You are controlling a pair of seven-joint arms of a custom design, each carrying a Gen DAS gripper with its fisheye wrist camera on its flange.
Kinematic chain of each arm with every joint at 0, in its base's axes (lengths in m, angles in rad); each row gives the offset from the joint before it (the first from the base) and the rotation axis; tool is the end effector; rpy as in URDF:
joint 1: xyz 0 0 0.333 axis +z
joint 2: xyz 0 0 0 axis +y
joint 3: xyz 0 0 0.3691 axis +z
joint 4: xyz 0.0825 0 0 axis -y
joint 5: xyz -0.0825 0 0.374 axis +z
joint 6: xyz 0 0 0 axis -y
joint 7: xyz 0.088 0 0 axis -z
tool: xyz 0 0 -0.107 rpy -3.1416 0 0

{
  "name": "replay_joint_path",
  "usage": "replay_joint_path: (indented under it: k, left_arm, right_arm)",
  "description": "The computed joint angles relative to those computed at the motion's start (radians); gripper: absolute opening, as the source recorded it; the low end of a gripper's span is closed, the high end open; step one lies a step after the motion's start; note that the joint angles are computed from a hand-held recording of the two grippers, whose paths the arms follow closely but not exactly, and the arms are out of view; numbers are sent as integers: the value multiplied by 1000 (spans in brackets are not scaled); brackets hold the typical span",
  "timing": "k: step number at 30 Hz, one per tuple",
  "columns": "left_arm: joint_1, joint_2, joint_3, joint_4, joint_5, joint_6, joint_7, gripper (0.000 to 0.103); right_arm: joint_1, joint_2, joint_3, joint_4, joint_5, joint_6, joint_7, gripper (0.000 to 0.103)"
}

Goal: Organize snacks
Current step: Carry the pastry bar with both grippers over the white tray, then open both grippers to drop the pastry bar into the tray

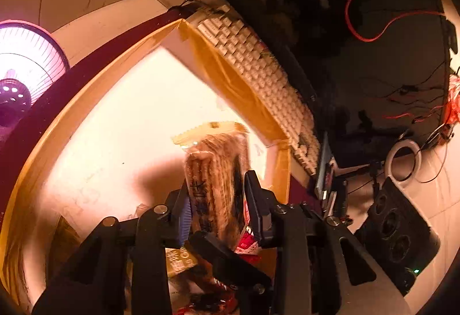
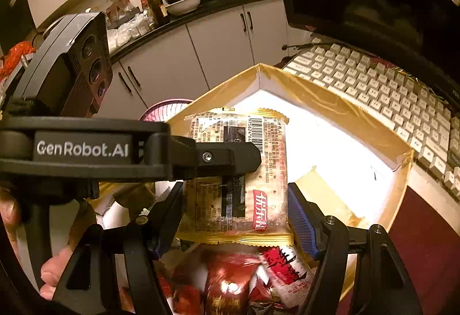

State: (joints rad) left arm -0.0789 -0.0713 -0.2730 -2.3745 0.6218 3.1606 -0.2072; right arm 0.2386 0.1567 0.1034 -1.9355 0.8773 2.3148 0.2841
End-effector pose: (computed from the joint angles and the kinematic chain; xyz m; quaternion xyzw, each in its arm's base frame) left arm 0.4662 -0.2301 0.4999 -0.8425 0.3461 -0.4125 0.0168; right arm 0.5777 0.2177 0.4917 -0.9037 0.2263 0.0134 0.3633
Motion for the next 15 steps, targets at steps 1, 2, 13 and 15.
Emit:
replay_joint_path:
  k: [1, 2, 13, 15]
  left_arm:
    - [-6, 3, 4, -3, -11, 3, 9, 42]
    - [-4, 6, 2, -4, -9, 10, 4, 49]
    - [30, -119, -122, 25, 375, -271, -370, 70]
    - [-14, -146, -128, 31, 371, -380, -354, 73]
  right_arm:
    - [0, 0, 1, -4, 4, 7, -3, 72]
    - [0, 1, 0, -4, 6, 5, -1, 72]
    - [-47, -41, -36, -42, 99, -85, 67, 79]
    - [-57, -45, -44, -45, 108, -105, 101, 79]
